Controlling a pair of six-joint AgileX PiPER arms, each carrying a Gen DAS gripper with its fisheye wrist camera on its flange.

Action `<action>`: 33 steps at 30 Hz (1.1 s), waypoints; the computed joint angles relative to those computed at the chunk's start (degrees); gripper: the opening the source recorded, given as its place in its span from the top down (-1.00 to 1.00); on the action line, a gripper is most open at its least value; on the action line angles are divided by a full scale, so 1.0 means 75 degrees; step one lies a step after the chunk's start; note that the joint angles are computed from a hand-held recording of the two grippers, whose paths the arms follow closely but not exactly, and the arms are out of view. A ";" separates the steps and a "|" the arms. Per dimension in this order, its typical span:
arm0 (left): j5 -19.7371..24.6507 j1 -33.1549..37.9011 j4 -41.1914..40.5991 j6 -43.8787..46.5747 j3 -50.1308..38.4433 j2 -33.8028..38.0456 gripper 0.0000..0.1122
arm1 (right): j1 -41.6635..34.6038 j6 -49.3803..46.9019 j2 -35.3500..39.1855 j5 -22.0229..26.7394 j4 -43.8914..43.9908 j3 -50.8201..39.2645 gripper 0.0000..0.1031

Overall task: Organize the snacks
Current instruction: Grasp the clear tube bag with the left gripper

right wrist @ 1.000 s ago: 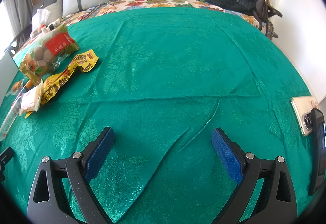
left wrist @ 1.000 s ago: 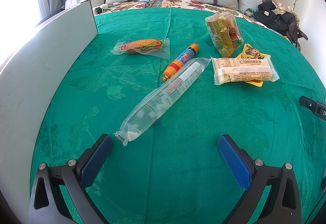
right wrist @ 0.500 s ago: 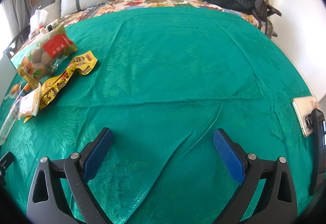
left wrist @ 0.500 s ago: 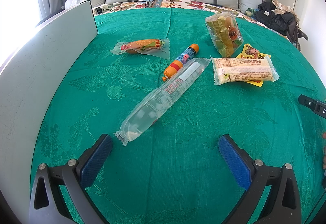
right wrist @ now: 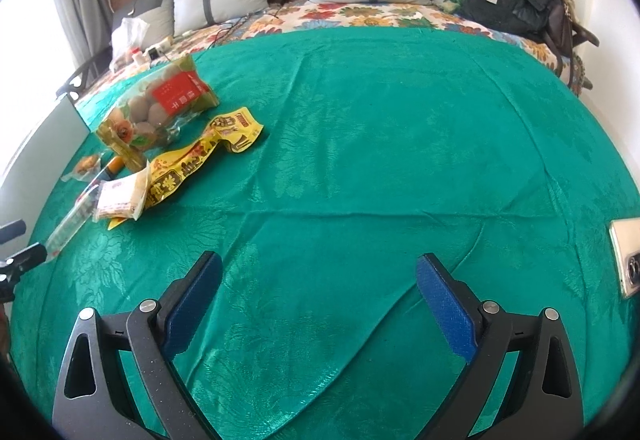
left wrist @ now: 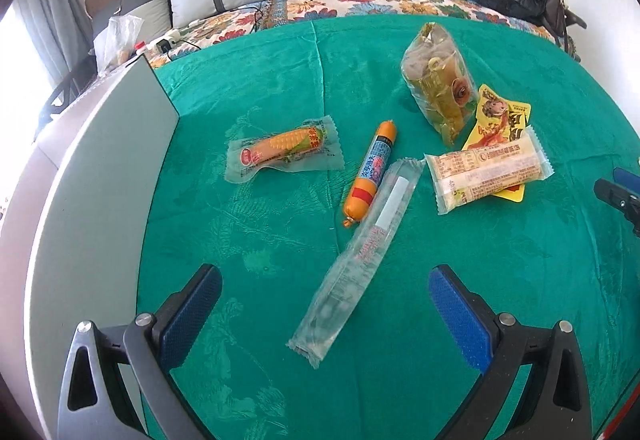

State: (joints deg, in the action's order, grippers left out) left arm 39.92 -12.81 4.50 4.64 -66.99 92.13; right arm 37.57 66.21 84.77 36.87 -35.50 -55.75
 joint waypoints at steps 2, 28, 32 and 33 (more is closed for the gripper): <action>0.0424 -0.0128 0.0168 0.0199 -0.0526 0.0583 -0.46 | 0.0031 -0.0077 0.0029 -0.0071 0.0016 -0.0047 -0.91; -0.1222 -0.0897 0.0075 -0.1674 0.2224 -0.1189 -0.64 | -0.0644 0.0108 -0.0520 -0.1019 0.0248 0.0391 -0.91; -0.1613 -0.0454 0.0152 -0.1866 0.2462 -0.1187 -0.78 | -0.0903 -0.0266 -0.0584 -0.1192 0.0717 0.0438 -0.91; -0.1650 -0.0343 0.0177 -0.1897 0.2511 -0.1210 -0.80 | -0.0940 -0.0336 -0.0591 -0.1213 0.0789 0.0434 -0.91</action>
State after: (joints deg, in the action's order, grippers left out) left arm 27.55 -15.38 5.83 -9.59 -48.16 83.06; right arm 30.52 63.69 80.35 27.78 -29.58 -52.50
